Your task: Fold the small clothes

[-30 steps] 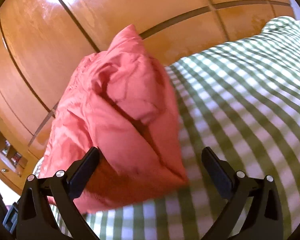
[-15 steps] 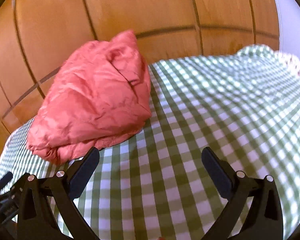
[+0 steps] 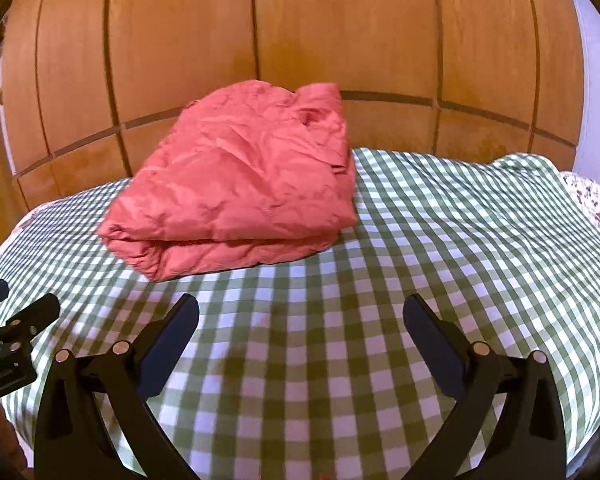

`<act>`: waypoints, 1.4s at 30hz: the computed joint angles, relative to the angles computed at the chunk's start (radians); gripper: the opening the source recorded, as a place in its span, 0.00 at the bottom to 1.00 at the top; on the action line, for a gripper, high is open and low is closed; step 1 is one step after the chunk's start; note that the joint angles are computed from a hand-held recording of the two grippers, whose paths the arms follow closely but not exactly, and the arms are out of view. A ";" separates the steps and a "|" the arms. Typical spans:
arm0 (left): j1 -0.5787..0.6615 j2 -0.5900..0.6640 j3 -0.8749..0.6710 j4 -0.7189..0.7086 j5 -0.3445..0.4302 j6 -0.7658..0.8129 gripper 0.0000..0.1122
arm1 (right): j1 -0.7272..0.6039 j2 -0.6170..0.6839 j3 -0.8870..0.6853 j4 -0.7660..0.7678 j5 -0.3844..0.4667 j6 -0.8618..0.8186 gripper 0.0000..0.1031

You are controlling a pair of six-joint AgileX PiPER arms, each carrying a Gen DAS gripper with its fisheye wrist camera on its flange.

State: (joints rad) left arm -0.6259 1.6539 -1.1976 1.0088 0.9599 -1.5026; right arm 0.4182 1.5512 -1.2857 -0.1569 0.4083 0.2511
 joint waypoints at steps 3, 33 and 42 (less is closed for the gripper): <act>0.001 -0.015 0.021 -0.003 -0.003 -0.017 0.89 | 0.020 -0.035 0.024 -0.049 -0.008 0.058 0.98; -0.013 -0.065 0.070 -0.018 -0.041 -0.037 0.89 | 0.069 -0.093 0.076 -0.255 -0.018 0.230 0.98; -0.011 -0.061 0.065 -0.036 -0.044 -0.032 0.89 | 0.064 -0.085 0.073 -0.213 -0.016 0.194 0.98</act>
